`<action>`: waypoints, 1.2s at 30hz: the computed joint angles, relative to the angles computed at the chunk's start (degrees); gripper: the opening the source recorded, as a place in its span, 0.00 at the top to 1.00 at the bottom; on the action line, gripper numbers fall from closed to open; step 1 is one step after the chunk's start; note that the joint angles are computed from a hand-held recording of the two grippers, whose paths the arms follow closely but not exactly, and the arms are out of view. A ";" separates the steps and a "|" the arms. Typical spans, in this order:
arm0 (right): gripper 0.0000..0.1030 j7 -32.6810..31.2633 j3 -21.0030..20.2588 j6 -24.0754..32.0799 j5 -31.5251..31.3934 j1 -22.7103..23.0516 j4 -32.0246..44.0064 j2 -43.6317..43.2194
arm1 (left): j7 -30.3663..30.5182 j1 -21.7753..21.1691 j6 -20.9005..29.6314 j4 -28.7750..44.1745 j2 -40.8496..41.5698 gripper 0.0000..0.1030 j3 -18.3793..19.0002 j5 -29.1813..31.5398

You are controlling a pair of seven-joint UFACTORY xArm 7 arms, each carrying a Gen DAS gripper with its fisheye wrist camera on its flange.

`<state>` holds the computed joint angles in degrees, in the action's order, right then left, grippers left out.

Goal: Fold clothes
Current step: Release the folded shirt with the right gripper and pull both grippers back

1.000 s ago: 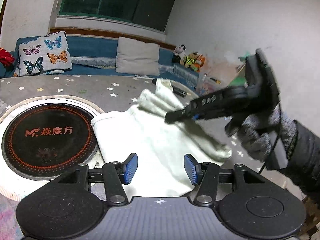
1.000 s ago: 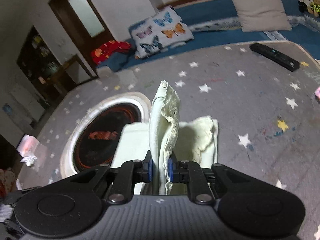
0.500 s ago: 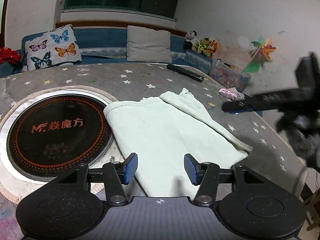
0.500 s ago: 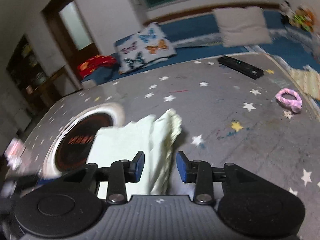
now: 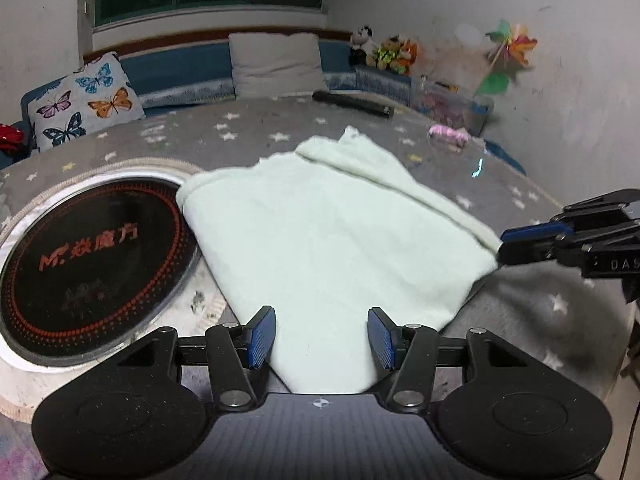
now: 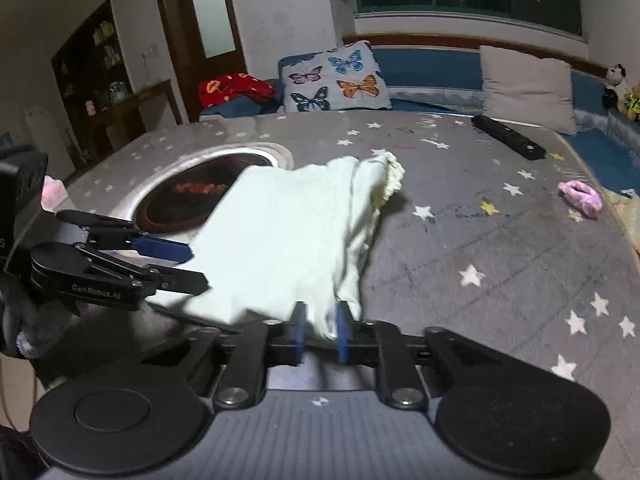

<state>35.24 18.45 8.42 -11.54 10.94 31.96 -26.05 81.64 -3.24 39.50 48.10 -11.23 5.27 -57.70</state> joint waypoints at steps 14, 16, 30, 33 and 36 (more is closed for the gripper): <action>0.84 3.61 -1.79 -6.43 0.80 -0.46 -8.05 -7.23 | 1.93 -0.81 -2.56 -0.92 -0.33 0.47 -0.36 0.42; 0.76 2.39 -0.37 -7.38 0.95 -1.30 -7.17 -5.78 | 1.76 -0.91 -2.78 -0.95 -0.38 0.47 -0.40 0.73; 0.98 6.25 -0.20 -9.72 6.01 -2.30 -9.16 -4.39 | 3.12 -1.26 -3.23 -0.94 -0.04 0.48 -0.18 0.00; 0.98 8.13 -1.97 -8.29 8.47 -1.39 -11.05 -6.24 | 3.36 -1.17 -3.19 -0.97 -0.06 0.48 -0.19 -0.19; 0.94 7.27 0.09 -8.19 6.84 -3.13 -10.36 -6.96 | 3.33 -1.16 -3.26 -0.96 -0.07 0.47 -0.27 -0.20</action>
